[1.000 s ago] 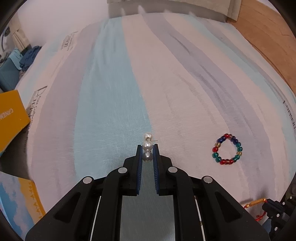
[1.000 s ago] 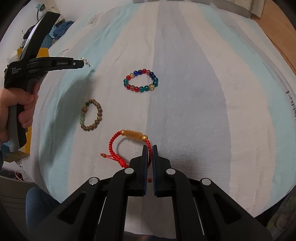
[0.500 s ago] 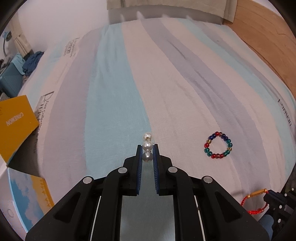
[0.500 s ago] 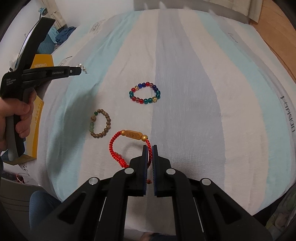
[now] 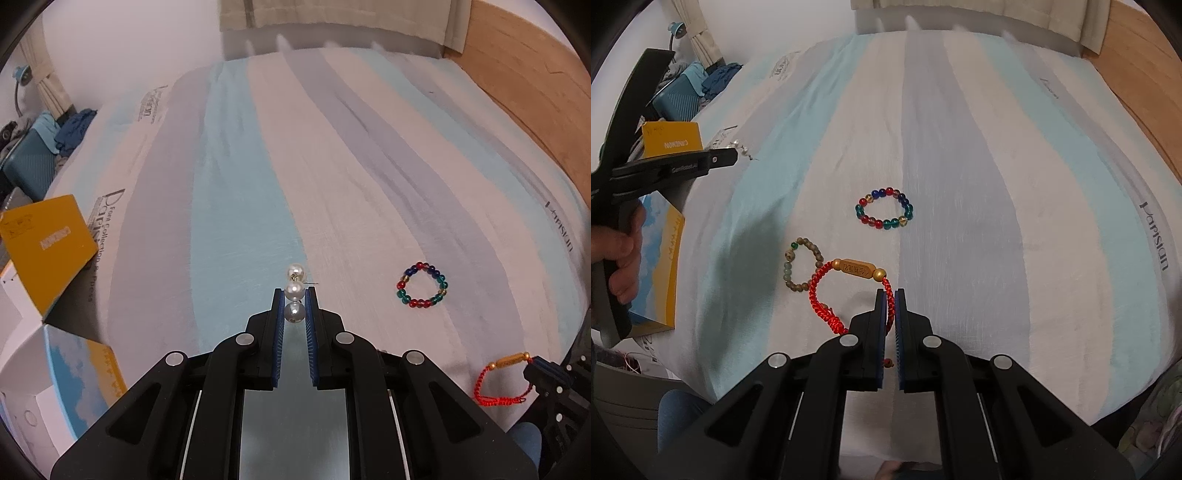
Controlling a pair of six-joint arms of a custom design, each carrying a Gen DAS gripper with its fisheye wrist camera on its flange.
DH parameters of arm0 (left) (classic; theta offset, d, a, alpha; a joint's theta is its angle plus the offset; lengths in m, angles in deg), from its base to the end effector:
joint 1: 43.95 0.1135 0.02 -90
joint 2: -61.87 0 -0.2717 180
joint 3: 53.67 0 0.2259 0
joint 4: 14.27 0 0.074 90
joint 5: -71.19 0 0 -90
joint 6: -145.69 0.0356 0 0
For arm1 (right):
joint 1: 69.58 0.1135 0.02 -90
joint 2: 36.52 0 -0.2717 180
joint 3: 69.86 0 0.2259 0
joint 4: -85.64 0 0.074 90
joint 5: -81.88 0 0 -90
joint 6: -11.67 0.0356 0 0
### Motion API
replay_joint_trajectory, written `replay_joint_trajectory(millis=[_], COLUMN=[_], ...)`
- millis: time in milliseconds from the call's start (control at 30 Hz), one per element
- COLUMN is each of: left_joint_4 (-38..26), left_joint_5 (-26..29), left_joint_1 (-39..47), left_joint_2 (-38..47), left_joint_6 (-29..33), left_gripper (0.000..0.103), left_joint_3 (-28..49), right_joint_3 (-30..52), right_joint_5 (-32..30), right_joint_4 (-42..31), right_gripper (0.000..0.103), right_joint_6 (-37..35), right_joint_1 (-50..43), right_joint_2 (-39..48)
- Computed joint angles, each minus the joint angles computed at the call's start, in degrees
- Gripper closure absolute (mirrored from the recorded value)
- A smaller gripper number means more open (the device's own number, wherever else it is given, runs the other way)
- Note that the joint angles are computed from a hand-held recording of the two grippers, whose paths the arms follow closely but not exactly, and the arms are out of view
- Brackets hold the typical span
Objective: Organize jewelry
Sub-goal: 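Carry the pearl strand and red cord bracelet into the white box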
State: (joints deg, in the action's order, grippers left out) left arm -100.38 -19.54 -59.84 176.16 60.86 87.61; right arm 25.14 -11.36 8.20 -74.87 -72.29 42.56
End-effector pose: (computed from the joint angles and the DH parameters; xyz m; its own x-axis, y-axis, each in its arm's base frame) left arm 0.3746 -0.1062 0.3696 -0.7980 0.3208 -0.5102 0.3408 0.9384 0.0571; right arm 0.2378 -0.0092 0.3460 -0.8752 0.1017 -0.4730 0.0732 0.9942 0.0784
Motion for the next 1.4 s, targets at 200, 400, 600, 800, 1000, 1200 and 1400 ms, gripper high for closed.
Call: replay_joint_trajectory(millis=[200, 400, 600, 800, 1000, 1200, 1400], left_joint_4=[-2.7, -3.7, -4.4, -5.6, -7.6, -10.6, -14.5], left_joint_5=[0.2, 1.7, 2.8, 3.9, 5.4, 8.4, 11.2], left_joint_1=[0.8, 3.1, 6.0, 9.1, 13.2, 19.4, 27.1], left_joint_2=[-2.0, -6.0, -9.5, -12.6, -14.8, -16.7, -16.1], left_joint_6=[0.3, 0.5, 1.2, 2.9, 5.4, 8.7, 12.8], left_gripper=[0.093, 0.093, 0.093, 0.093, 0.093, 0.093, 0.093], left_joint_3=[0.9, -2.1, -5.6, -7.1, -6.5, -4.9, -1.0], right_joint_3=[2.7, 6.2, 9.9, 13.7, 17.8, 22.8, 28.6], right_joint_5=[0.6, 1.7, 3.0, 4.4, 6.3, 8.2, 10.3], right_joint_4=[-1.7, -3.7, -5.3, -6.7, -8.0, -9.4, -11.0], right_gripper=[0.099, 0.099, 0.099, 0.099, 0.099, 0.099, 0.099], right_joint_6=[1.6, 3.3, 5.3, 7.5, 9.9, 13.1, 17.6], right_joint_1=[1.8, 4.6, 7.4, 10.6, 15.3, 21.1, 28.7], right_joint_2=[0.2, 0.7, 1.6, 3.0, 4.6, 7.7, 11.4])
